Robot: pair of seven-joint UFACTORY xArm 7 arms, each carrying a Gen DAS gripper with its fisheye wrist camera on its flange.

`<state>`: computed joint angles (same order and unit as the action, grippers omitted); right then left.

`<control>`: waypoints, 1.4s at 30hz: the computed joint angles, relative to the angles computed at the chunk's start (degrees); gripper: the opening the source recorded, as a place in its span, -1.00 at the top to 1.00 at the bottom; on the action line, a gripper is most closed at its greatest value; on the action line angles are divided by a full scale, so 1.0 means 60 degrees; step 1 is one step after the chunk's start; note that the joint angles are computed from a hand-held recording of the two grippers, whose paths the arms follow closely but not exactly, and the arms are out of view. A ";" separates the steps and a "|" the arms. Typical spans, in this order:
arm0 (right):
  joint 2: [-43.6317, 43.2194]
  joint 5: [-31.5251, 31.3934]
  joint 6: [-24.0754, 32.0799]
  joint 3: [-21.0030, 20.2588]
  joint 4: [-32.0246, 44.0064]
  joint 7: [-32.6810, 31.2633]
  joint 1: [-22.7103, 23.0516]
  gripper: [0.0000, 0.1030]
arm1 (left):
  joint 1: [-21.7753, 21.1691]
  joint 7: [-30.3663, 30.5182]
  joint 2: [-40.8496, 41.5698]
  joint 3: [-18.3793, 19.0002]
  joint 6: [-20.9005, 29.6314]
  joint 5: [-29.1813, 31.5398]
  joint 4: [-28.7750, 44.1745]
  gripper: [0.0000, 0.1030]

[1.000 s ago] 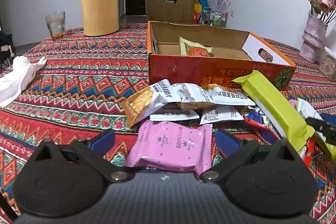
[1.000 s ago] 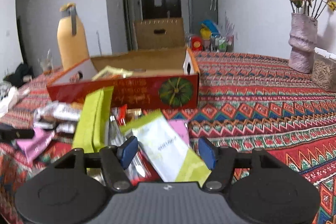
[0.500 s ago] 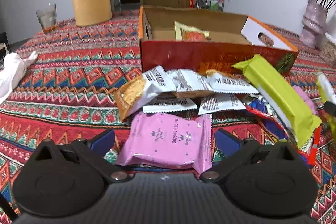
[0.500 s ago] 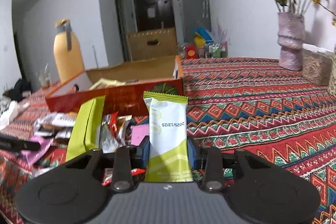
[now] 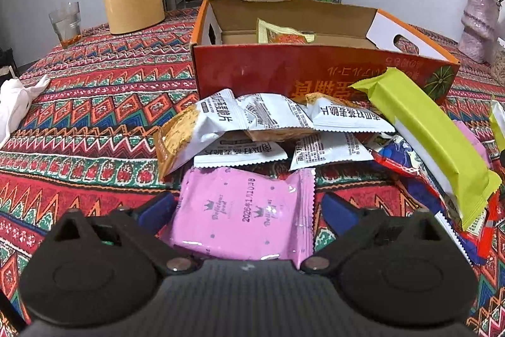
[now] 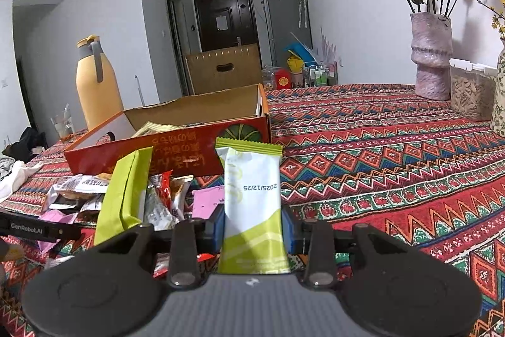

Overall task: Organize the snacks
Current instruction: 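Grasp the pink packet with the left gripper, then carry both held snacks into the box and open both grippers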

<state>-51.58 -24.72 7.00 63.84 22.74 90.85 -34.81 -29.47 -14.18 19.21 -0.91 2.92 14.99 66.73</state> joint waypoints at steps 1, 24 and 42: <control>-0.0016 0.0000 -0.0004 0.0014 -0.0003 0.0018 -0.0014 0.32 | -0.0033 -0.0047 -0.0053 0.0047 -0.0077 0.0012 -0.0077 -0.74; -0.0477 -0.0339 0.0581 -0.0351 0.0436 -0.0106 0.0298 0.32 | 0.0292 0.0978 -0.1458 -0.0414 -0.1786 -0.0956 -0.1824 -0.26; 0.0430 0.0004 -0.0771 0.0609 0.2852 -0.2112 -0.3421 0.32 | -0.0816 0.1393 -0.0324 0.0425 -0.1690 -0.2119 0.0925 -0.27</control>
<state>-49.00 -24.69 2.37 67.50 39.86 78.18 -55.33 -34.37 -5.82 17.27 1.64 -7.22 2.28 72.28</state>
